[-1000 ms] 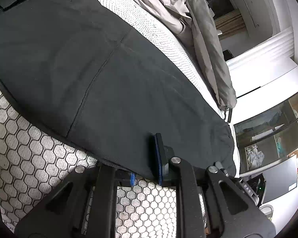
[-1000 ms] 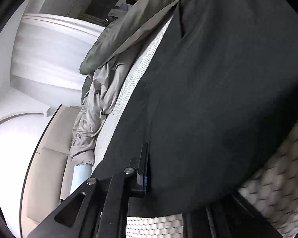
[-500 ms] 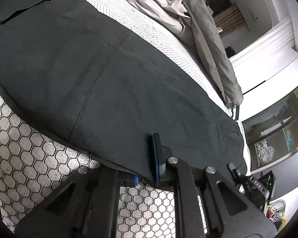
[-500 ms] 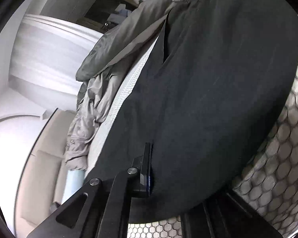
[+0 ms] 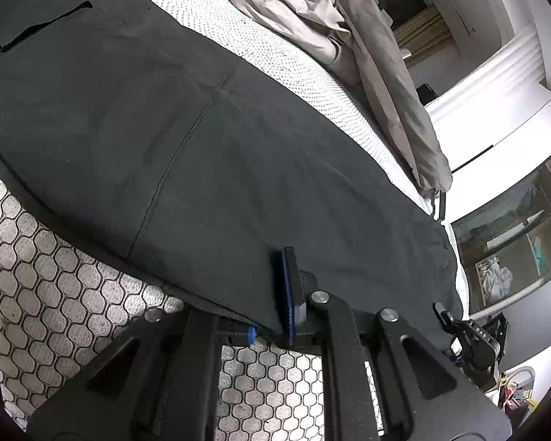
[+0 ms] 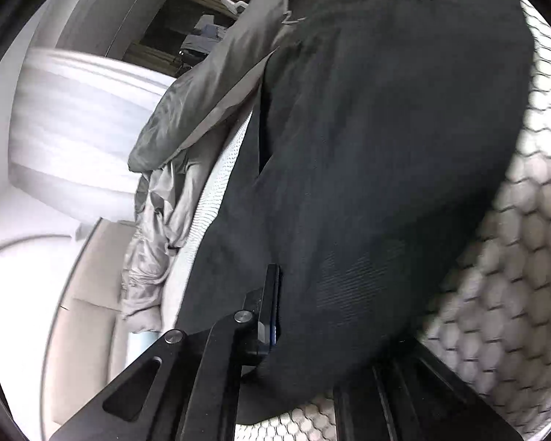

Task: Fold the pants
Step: 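Lift the held pants edge with both grippers and fold it over the other half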

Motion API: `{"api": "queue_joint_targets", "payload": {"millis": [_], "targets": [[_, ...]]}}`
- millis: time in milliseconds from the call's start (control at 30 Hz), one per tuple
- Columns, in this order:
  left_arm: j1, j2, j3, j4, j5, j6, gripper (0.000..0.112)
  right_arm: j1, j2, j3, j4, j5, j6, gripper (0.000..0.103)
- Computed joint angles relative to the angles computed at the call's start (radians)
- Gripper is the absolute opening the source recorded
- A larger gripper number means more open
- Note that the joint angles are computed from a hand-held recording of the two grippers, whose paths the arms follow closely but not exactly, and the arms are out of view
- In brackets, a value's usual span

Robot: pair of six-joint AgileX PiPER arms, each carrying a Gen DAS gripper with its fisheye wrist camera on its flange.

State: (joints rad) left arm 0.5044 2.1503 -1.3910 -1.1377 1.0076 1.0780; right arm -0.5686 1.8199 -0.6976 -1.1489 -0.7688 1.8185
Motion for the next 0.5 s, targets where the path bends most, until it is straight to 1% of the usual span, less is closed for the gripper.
{"api": "queue_joint_targets", "payload": {"millis": [67, 100, 167, 267, 300, 333, 400, 433, 500], "targets": [[-0.005, -0.008, 0.011, -0.003, -0.010, 0.004, 0.010, 0.017, 0.004, -0.012, 0.017, 0.020, 0.004, 0.006], [-0.004, -0.007, 0.011, -0.004, -0.009, 0.004, 0.010, 0.019, 0.012, -0.022, 0.031, 0.023, 0.011, 0.009], [-0.005, -0.006, 0.010, -0.004, -0.008, 0.004, 0.010, 0.016, 0.033, -0.055, 0.036, 0.033, 0.053, 0.009], [-0.006, -0.005, 0.011, -0.005, -0.006, 0.010, 0.010, -0.008, 0.053, -0.095, -0.027, 0.022, 0.106, 0.008], [-0.005, -0.003, 0.009, -0.005, -0.002, 0.008, 0.010, -0.023, 0.045, -0.091, -0.054, 0.014, 0.119, 0.007], [-0.004, 0.001, 0.003, -0.004, 0.004, 0.004, 0.010, -0.027, 0.025, -0.078, -0.049, 0.025, 0.113, 0.007], [-0.003, 0.007, -0.005, 0.000, 0.013, 0.002, 0.010, -0.080, -0.040, -0.018, -0.027, 0.050, 0.068, 0.007], [-0.002, 0.008, -0.008, 0.001, 0.015, 0.004, 0.010, -0.144, -0.058, 0.029, -0.019, 0.027, 0.028, 0.007], [-0.003, 0.009, -0.010, 0.001, 0.014, 0.013, 0.010, -0.242, -0.067, 0.060, -0.027, 0.004, -0.004, 0.007]]}}
